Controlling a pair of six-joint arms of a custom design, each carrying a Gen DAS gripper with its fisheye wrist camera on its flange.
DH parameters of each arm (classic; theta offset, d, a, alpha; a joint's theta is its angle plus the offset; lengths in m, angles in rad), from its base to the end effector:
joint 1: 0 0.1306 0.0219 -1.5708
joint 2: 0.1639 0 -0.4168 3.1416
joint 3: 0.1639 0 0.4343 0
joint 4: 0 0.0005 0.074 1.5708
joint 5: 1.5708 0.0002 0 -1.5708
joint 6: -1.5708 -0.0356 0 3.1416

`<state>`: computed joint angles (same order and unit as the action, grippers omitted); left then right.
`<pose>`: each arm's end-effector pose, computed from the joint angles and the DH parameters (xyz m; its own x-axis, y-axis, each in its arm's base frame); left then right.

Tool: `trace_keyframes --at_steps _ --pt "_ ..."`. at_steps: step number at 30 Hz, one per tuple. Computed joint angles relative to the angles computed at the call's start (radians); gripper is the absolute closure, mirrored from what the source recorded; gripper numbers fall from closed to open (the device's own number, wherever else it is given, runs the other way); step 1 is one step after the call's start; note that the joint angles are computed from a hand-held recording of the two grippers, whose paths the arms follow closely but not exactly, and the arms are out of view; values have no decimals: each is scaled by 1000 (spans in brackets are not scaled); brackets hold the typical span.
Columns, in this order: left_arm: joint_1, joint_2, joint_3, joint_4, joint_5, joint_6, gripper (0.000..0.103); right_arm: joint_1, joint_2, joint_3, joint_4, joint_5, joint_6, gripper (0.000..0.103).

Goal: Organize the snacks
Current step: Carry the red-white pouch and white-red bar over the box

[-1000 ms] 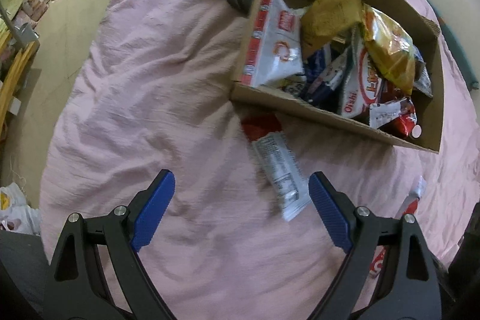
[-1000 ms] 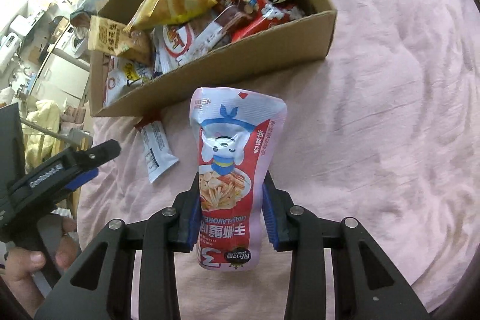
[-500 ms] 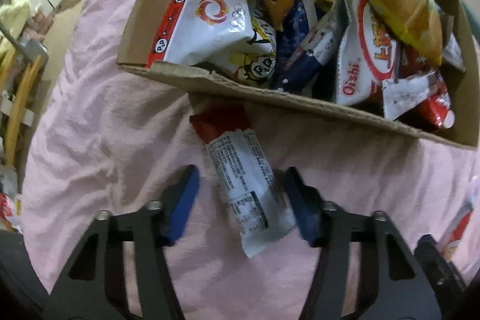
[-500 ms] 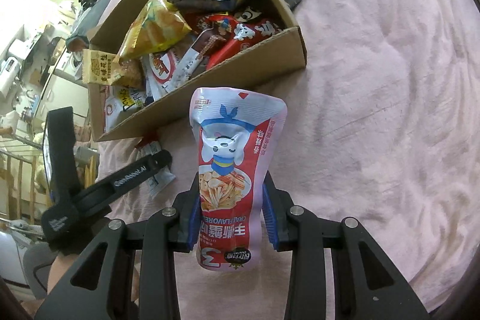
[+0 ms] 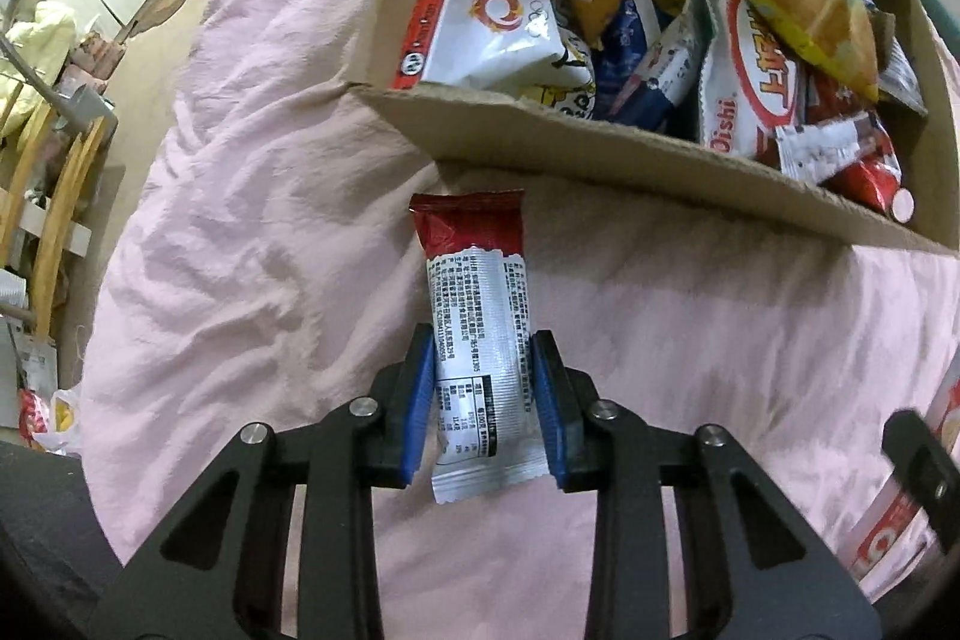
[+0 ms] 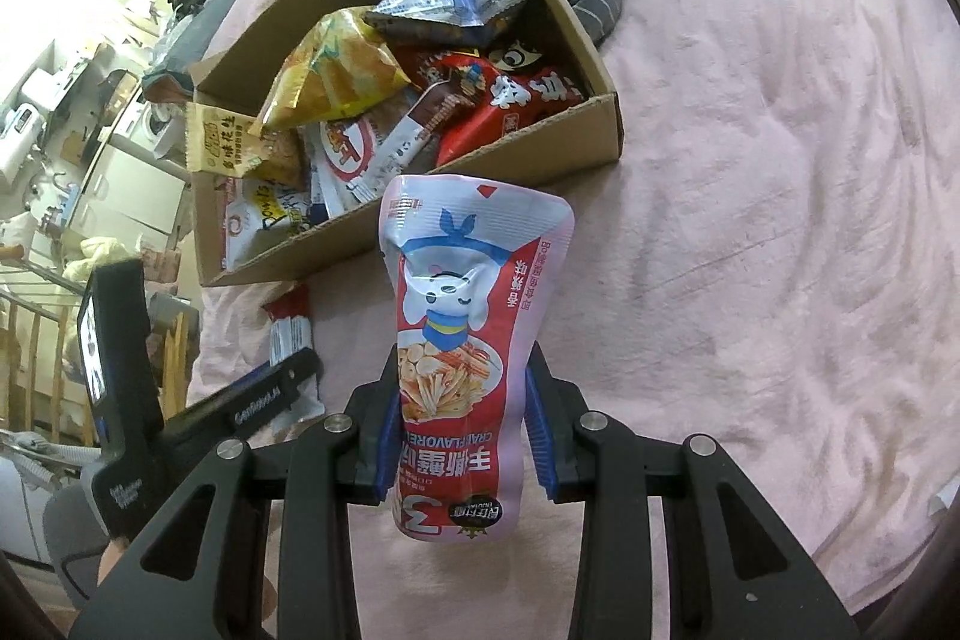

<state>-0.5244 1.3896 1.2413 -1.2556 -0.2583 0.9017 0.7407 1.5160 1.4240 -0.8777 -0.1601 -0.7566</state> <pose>0.4043 -0.2239 0.3762 -0.8804 -0.3669 -0.3006 -0.3920 0.9196 0.0259 0.4108 0.3826 0.4149 -0.9456 0.0537 -0.3210 -0.1150 0.8676 0.4838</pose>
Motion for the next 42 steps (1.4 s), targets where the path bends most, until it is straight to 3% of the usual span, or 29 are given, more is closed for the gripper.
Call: trace_keyframes --at_steps 11,18,31,42 --pt "-43 -120 -22 -52 -75 -30 76 6 -16 5 29 12 21 66" --pt "-49 -193 0 -36 -154 -99 76 20 -39 12 58 64 71 66" --pt "21 -223 44 126 -221 -350 76 0 -24 66 106 68 116 66" --pt "99 -151 124 227 -194 -447 76 -43 52 178 120 73 182 66"
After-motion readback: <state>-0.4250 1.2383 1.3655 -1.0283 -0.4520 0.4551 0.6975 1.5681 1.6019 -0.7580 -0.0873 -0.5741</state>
